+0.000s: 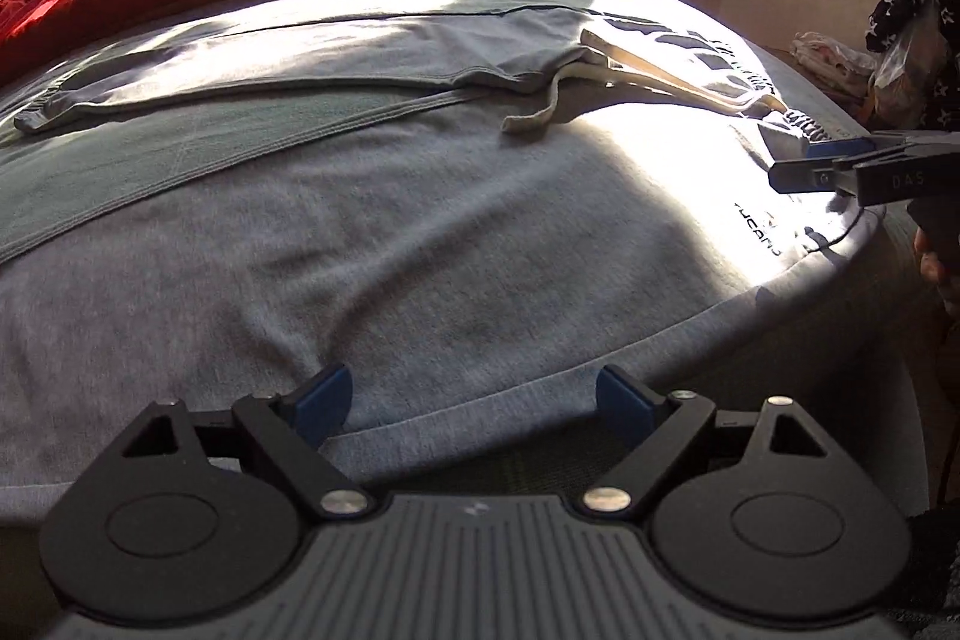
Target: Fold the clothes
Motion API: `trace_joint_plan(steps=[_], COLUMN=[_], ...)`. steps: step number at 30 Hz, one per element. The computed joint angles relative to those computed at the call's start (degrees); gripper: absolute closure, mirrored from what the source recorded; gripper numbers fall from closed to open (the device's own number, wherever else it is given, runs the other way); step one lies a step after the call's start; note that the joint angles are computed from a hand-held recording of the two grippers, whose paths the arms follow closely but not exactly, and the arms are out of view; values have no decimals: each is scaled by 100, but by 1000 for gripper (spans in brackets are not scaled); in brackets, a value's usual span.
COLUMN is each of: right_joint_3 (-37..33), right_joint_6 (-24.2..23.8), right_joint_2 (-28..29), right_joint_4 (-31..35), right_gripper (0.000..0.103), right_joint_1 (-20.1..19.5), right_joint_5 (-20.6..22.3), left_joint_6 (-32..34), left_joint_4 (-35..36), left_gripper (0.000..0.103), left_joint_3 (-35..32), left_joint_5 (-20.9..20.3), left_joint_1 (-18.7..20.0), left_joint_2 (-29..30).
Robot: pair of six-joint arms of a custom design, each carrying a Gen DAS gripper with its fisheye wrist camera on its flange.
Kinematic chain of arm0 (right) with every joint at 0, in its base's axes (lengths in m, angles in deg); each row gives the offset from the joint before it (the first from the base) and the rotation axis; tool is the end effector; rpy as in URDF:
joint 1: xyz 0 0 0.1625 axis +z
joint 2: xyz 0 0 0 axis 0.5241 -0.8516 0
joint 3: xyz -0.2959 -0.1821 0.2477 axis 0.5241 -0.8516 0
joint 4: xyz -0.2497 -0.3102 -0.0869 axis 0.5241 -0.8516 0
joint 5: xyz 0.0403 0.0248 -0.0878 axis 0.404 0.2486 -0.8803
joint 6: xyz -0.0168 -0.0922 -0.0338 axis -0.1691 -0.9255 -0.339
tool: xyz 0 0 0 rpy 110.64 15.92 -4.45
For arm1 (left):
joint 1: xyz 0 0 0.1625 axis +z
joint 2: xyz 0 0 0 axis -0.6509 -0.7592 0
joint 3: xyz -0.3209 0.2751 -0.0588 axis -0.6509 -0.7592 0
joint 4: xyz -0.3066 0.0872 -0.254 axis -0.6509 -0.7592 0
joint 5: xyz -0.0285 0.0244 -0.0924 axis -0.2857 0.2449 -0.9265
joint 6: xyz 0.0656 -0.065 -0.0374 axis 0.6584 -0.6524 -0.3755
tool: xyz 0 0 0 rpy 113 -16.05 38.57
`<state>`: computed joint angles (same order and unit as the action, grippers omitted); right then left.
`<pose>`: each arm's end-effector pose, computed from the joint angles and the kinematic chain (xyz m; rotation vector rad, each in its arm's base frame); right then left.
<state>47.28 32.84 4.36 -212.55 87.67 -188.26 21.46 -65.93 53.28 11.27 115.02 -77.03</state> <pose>0.3623 -0.5356 0.0580 0.2361 -2.2067 1.0590 -0.0206 -0.6668 0.3930 1.2379 2.4810 -0.4422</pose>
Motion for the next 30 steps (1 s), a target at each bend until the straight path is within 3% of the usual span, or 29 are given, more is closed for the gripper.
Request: trace_joint_plan(steps=[4,11,13,15,18,22,26,30], right_joint_3=[-194,-516,-617,-747,-1032,-1266,-1842,-2504], right_joint_6=[-554,-405,63,170,695,1550,2356,2994], right_joint_2=[82,90,34,36,-24,-164,-116,-68], right_joint_4=[-494,-28,700,1257,2455,3621,5187,6733], right_gripper=[0,0,0,0,0,0,0,0], right_joint_1=[-51,-466,-590,-635,-606,-674,-691,-760], right_joint_5=[-18,255,235,147,-29,113,79,331], left_joint_6=[15,426,471,343,43,-372,-758,-1395], left_joint_4=[-504,-373,-177,143,789,1738,2629,4120], left_gripper=[15,15,15,15,15,15,15,15], left_joint_3=[-269,-1424,-1767,-2162,-2785,-3549,-4160,-5481], left_joint_5=[-15,-354,-329,-237,-140,-9,512,872], left_joint_1=[-107,-189,-192,-182,-165,-175,-333,-530], left_joint_2=[285,1396,1697,1982,2348,2695,2900,3347])
